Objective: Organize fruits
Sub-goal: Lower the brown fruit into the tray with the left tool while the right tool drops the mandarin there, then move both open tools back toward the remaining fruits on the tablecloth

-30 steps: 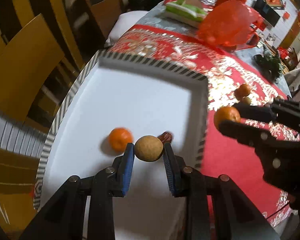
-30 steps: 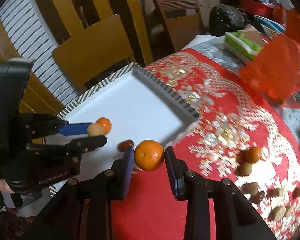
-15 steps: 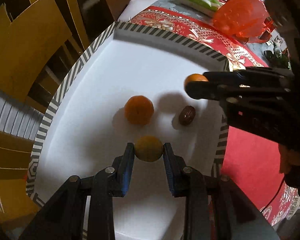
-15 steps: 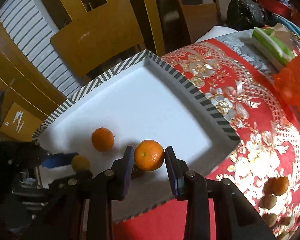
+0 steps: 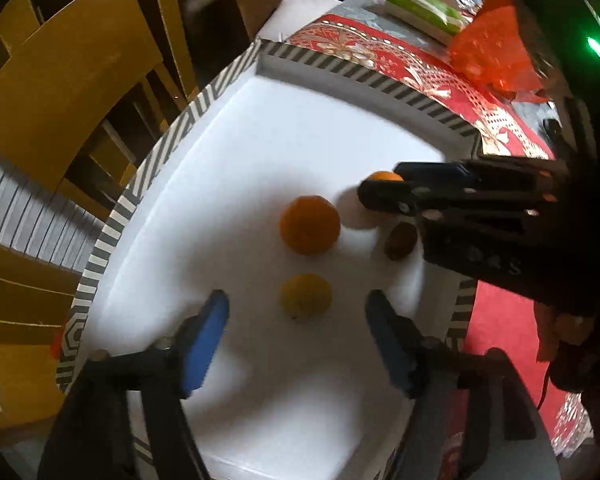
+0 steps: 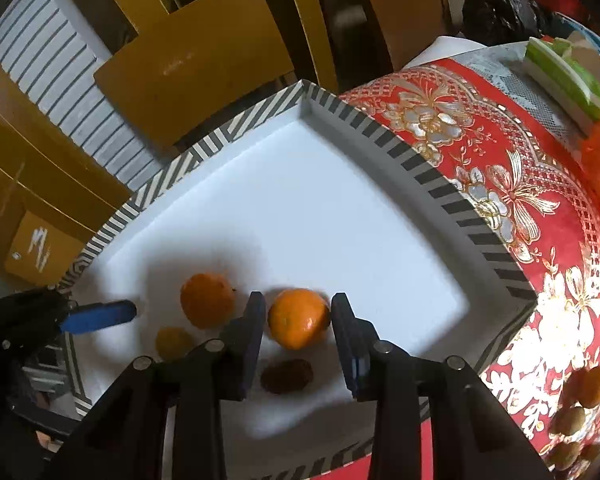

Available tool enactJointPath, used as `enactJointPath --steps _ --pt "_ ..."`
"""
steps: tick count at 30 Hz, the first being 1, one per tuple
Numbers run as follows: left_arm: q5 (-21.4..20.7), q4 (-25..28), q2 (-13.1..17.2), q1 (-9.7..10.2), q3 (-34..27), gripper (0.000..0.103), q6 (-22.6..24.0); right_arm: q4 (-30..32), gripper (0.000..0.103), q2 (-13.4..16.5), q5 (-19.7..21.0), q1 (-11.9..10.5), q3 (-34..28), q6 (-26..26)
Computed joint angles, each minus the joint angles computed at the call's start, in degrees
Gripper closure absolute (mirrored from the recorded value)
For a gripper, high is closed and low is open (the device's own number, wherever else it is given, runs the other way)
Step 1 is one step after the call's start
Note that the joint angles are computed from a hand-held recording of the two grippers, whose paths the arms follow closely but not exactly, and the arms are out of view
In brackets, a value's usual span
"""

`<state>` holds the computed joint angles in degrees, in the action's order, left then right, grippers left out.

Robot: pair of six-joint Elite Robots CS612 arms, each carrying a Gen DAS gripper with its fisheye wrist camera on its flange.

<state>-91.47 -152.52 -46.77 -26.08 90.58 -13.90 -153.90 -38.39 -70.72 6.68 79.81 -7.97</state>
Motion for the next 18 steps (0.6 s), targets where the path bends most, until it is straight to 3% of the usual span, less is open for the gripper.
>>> enactJointPath --steps 2,7,18 --pt "0.4 0.2 -0.1 -0.05 -0.2 0.031 -0.3 -1.4 0.052 -0.6 0.4 -0.2 1.0 0.7" --pt "2.4 -1.0 -0.7 -0.72 0.1 0.031 0.7 -7.3 0.044 -3.3 0.7 -1.2 5.1 2.6" --pt "2.3 -4.0 -1.4 -3.46 -1.1 0.021 3.2 -16.7 0.034 -8.7 -2.9 -4.4 14.2 8.2"
